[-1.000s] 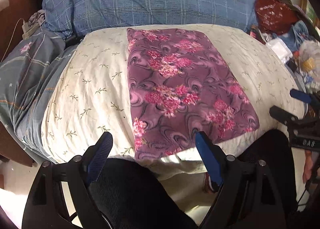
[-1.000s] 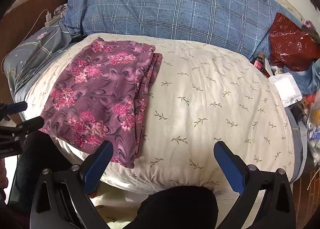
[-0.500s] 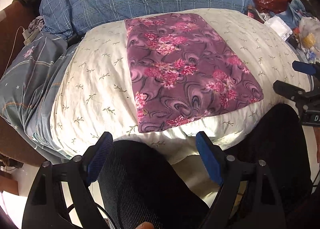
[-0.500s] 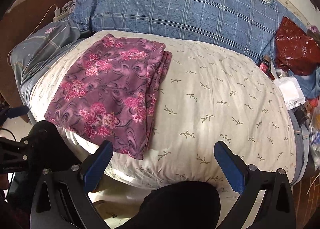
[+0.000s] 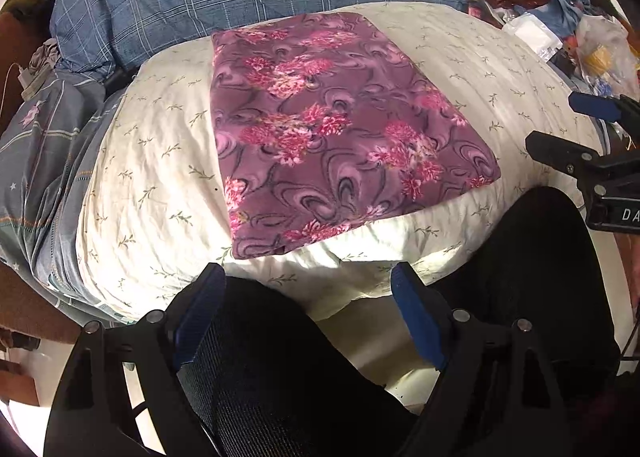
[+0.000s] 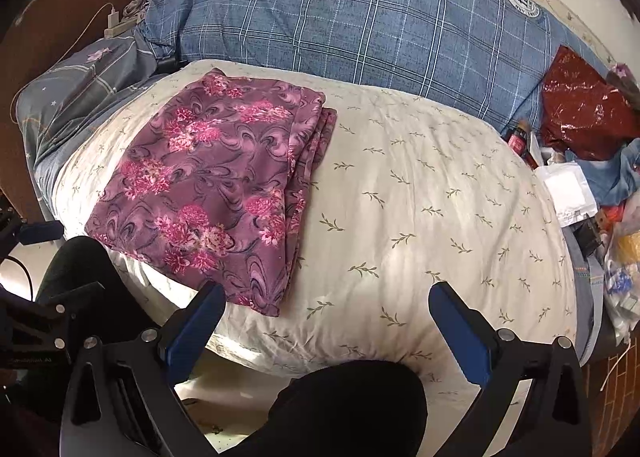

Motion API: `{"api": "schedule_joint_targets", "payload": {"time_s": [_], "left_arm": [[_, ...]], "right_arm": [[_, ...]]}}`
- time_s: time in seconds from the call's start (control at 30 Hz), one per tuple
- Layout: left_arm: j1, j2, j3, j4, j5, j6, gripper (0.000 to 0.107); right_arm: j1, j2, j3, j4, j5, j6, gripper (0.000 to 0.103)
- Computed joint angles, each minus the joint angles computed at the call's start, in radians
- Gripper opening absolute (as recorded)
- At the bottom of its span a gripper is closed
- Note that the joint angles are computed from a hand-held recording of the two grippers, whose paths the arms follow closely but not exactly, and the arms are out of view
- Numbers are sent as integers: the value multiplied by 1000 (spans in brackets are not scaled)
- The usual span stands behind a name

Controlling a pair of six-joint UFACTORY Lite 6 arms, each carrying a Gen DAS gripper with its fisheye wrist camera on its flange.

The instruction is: Fold small clothes

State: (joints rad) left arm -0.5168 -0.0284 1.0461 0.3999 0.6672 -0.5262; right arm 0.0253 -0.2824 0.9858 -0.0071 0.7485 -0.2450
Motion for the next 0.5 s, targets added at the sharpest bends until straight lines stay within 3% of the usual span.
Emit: {"api": "schedule_joint_targets", "payload": {"time_s": [0.5], "left_arm": [[-27, 45, 68, 116, 32, -65, 85]], "right_arm": [[-79, 56, 35, 88, 14, -88, 103]]}}
